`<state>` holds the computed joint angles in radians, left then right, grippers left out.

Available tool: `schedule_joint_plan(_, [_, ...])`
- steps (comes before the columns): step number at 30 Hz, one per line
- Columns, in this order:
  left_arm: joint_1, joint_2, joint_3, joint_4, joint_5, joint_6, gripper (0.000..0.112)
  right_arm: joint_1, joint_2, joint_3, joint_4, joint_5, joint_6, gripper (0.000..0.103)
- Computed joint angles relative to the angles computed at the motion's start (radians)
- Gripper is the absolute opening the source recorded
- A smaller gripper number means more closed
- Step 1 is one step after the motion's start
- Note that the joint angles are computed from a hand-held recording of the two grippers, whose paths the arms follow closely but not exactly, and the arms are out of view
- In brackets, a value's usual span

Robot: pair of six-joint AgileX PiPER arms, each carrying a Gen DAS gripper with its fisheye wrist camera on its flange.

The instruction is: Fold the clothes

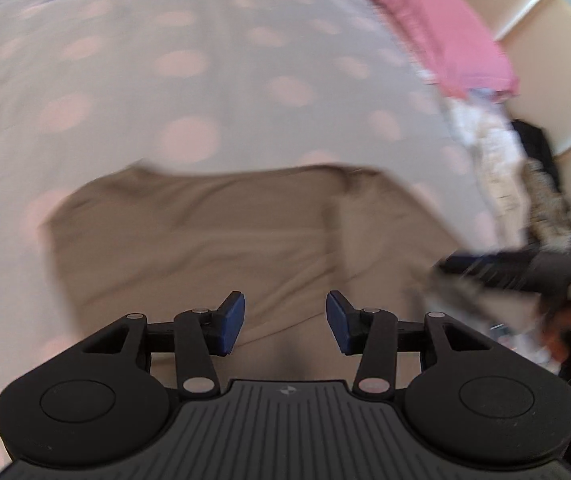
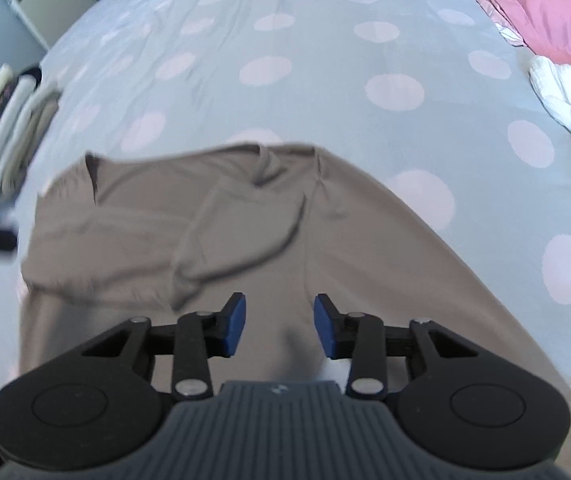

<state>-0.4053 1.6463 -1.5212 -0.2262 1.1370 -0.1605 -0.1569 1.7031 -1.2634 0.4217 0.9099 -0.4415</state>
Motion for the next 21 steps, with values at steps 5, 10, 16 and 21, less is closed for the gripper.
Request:
schedule_joint_plan(5, [0.086, -0.102, 0.189, 0.097, -0.043, -0.011, 0.043, 0.091, 0.106, -0.126, 0.01, -0.008, 0.128, 0.04])
schedule_joint_plan(10, [0.159, -0.068, 0.258, 0.115, -0.066, -0.005, 0.043, 0.212, 0.201, -0.236, -0.071, -0.054, 0.254, 0.04])
schedule_joint_plan(16, [0.182, -0.057, 0.268, 0.135, -0.071, 0.009, 0.043, 0.302, 0.301, -0.288, -0.254, -0.112, 0.409, 0.039])
schedule_joint_plan(21, [0.172, -0.057, 0.281, 0.145, -0.065, 0.034, 0.043, 0.275, 0.252, -0.226, -0.232, -0.133, 0.375, 0.002])
